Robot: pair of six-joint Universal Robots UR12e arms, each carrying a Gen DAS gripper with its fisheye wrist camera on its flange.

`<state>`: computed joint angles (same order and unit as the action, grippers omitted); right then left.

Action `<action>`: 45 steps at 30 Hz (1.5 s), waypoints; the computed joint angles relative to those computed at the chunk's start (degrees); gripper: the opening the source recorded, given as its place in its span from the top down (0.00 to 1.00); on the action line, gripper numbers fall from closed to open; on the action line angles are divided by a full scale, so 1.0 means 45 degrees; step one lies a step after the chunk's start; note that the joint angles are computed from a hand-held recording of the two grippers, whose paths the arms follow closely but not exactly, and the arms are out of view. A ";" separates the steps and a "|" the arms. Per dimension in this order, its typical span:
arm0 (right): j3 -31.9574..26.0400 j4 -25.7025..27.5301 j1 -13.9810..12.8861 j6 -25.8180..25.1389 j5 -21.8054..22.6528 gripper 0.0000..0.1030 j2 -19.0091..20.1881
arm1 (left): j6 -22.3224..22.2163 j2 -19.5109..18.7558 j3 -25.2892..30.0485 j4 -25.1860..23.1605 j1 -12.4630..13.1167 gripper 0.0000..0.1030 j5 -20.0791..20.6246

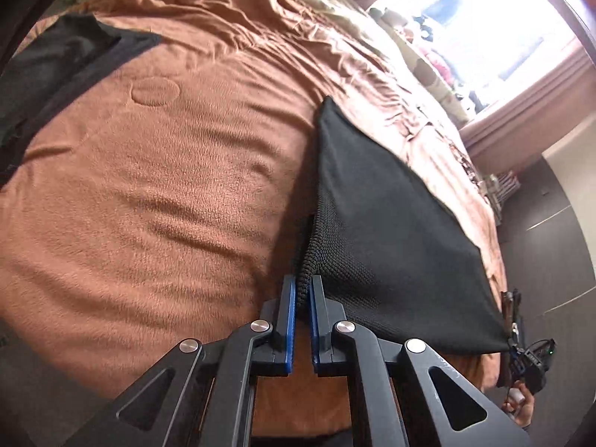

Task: Fold small clothes

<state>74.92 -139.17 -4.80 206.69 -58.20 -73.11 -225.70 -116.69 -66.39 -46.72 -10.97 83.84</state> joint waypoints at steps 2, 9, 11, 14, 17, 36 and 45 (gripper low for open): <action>0.0150 0.0114 -0.0095 -0.0033 0.0047 0.98 -0.0132 | -0.0148 0.0135 -0.0198 0.0203 0.0016 0.94 -0.0157; 0.0672 0.0612 -0.0379 -0.0157 0.0225 0.97 -0.0554 | -0.0573 0.0458 -0.0968 0.0993 -0.0053 0.94 -0.0549; 0.0607 0.1035 -0.0387 -0.0451 0.0366 0.96 -0.0536 | -0.0573 0.0460 -0.1072 0.0953 -0.0071 0.94 -0.0582; 0.0547 0.1340 -0.0353 -0.0679 0.0136 0.95 -0.0615 | -0.1047 0.0375 -0.1199 0.0832 0.0013 0.92 -0.1110; 0.0433 0.1570 -0.0308 -0.0814 -0.0661 0.91 -0.0823 | -0.1546 0.0408 -0.1521 0.1376 0.0039 0.89 -0.1331; -0.3760 0.3059 0.1455 -0.2866 -0.2022 0.38 0.0226 | -0.3409 0.0532 -0.2457 0.3836 -0.0310 0.54 -0.0372; -0.6646 0.5248 0.2391 -0.4399 -0.1937 0.38 0.2101 | -0.3502 0.0480 -0.2254 0.3436 -0.0538 0.54 0.0592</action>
